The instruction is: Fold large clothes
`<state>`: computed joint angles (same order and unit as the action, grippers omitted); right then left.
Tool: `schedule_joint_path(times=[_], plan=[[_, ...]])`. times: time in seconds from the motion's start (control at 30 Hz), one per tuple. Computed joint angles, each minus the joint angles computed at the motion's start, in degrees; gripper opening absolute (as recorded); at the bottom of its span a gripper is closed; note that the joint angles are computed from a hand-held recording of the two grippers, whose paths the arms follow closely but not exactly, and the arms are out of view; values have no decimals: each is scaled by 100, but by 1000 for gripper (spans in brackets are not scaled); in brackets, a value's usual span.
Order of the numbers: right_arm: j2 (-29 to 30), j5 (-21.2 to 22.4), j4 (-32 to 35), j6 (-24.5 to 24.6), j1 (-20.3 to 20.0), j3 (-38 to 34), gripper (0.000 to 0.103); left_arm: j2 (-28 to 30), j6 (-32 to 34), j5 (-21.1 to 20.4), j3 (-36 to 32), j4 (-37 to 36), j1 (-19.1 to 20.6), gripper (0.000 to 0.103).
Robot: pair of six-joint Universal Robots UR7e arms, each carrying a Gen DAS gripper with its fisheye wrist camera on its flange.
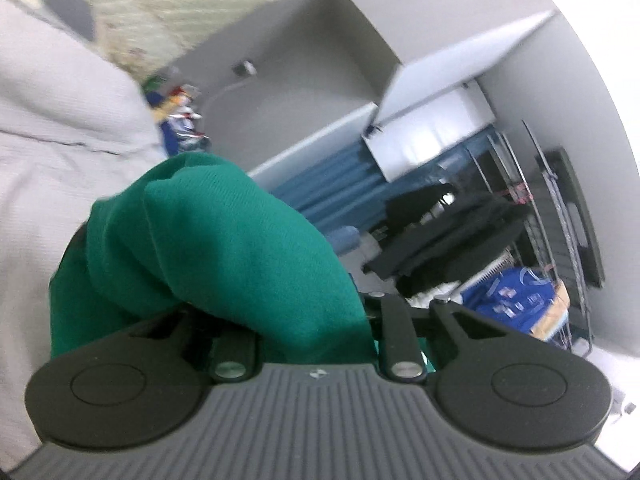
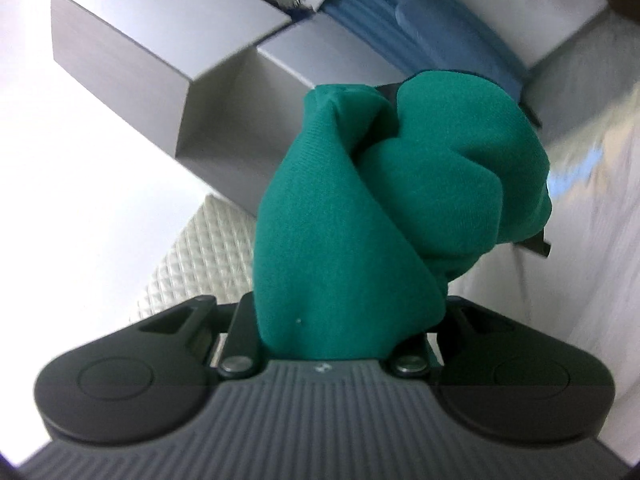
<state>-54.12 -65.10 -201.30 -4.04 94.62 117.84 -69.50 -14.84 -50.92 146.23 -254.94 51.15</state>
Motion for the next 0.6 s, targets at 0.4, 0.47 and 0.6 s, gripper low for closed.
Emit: schedule_joint_path(times=[0.4, 0.47, 0.6], plan=[[-812, 189, 337, 77, -949, -644, 28, 1738, 139, -901, -3115, 2257, 64, 25], [-735, 253, 246, 78, -1217, -728, 28, 2179, 60, -1083, -3659, 2594, 190, 25], [-365, 139, 49, 112, -1611, -917, 28, 2942, 100, -1375, -4643, 3317, 487, 25]])
